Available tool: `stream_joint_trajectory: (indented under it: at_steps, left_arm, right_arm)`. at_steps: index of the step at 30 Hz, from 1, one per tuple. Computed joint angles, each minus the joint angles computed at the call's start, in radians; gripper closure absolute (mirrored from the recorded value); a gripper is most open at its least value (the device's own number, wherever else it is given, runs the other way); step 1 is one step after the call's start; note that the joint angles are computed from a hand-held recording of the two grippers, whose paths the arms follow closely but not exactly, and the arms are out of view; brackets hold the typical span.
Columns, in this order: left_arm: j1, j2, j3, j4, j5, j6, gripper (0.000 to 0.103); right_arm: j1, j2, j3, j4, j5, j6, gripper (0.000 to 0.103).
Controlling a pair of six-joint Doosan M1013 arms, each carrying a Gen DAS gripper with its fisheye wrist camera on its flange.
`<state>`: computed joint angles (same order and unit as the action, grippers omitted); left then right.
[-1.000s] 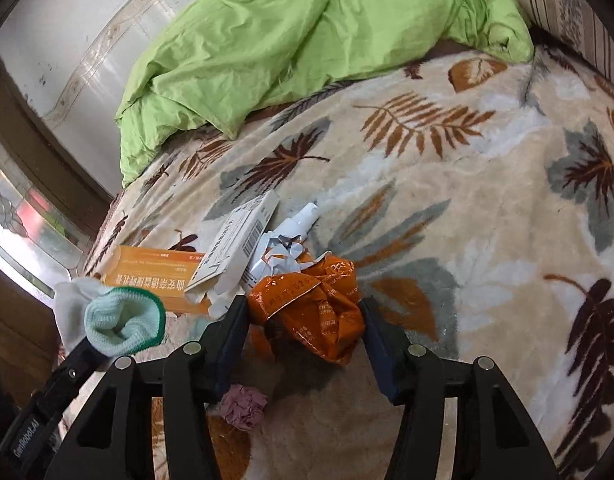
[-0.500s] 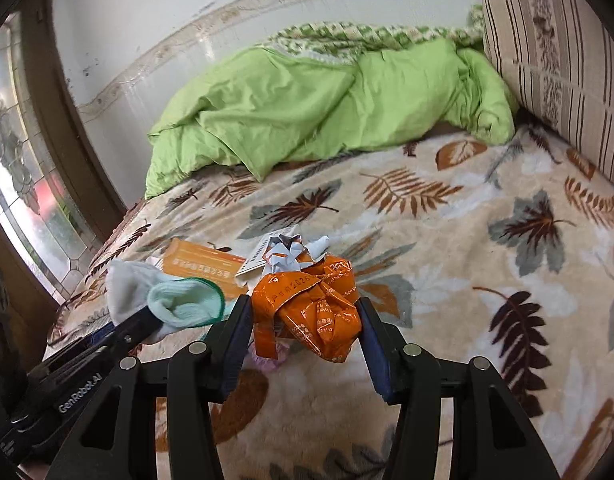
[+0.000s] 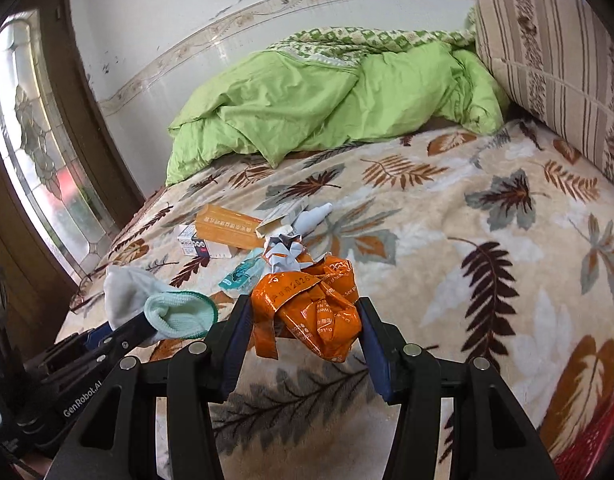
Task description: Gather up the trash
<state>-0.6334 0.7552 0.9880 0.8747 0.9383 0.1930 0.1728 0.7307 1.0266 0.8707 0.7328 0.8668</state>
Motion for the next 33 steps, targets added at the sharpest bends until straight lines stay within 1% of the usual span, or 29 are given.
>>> stream_joint_trajectory:
  at_steps: [4,14,33]
  left_arm:
    - [0.001,0.017,-0.022,0.01,0.034,0.011,0.074]
    - [0.003,0.021,-0.025,0.025,0.031,0.018,0.074]
    - [0.005,0.026,-0.032,0.018,0.03,0.023,0.074]
  right_arm:
    - [0.0,0.007,-0.013,-0.026,0.008,0.036,0.047]
    - [0.008,0.005,-0.009,-0.038,-0.001,0.031,0.048]
    - [0.008,0.015,-0.024,-0.045,0.014,0.049,0.047]
